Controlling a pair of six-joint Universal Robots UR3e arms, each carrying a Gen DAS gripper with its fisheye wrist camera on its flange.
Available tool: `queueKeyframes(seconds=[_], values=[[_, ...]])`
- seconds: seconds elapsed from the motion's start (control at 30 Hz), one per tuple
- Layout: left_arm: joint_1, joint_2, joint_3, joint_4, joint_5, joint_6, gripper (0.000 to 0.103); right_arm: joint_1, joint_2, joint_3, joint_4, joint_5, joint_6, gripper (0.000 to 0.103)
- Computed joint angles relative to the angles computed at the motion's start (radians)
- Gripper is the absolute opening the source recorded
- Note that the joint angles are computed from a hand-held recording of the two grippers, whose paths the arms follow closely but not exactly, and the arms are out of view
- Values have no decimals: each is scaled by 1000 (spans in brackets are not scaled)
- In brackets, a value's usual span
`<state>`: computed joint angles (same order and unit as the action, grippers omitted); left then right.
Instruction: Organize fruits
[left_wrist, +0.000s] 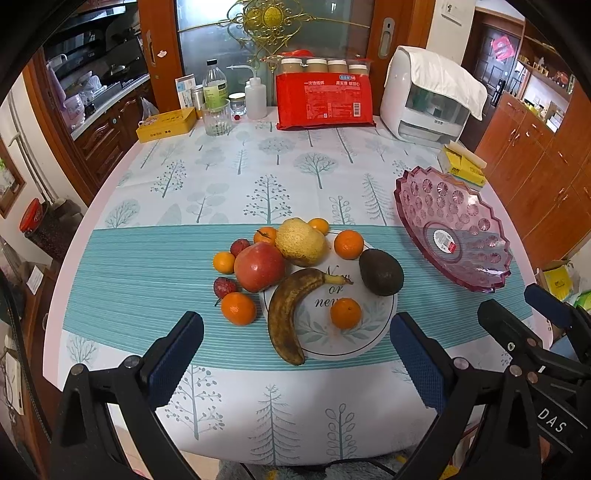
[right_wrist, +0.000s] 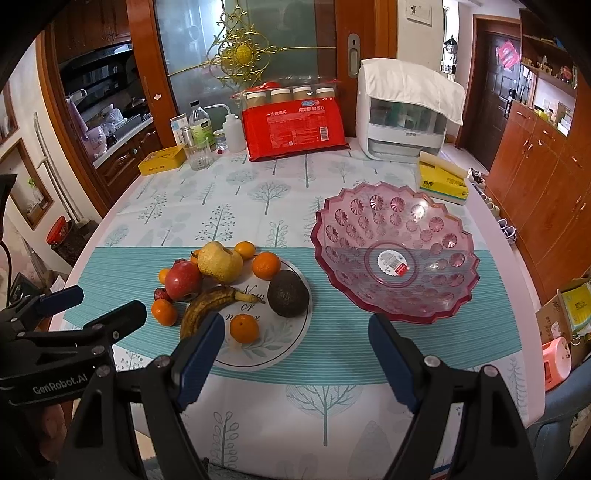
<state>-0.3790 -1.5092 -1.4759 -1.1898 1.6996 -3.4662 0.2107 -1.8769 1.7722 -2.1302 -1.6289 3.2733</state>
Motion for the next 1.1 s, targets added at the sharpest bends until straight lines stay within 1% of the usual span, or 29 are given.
queueKeyframes(seconds=[0.17,0.3,0.43,0.5,0.7,0.93,1.1], values=[[-10,-7,10,-6,8,-8,101,-13,-9,14,-8,13,-9,81],[-30,-18,20,-9,31,-30,100,-56,-32,47,-17,63,-51,81],[-56,-32,25,-5,50,-58,100,-79,-50,65,-15,85,-78,81],[-68,-30,24,-10,58,-67,100,-76,-47,61,-13,82,-73,81],[-81,-28,32,-30,71,-84,100,-104,-75,69,8,117,-92,81],[-98,-18,46,-54,100,-79,100,-106,-90,69,14,127,-89,81],[-90,-18,60,-52,94,-51,100,-102,-88,58,16,116,-77,81]])
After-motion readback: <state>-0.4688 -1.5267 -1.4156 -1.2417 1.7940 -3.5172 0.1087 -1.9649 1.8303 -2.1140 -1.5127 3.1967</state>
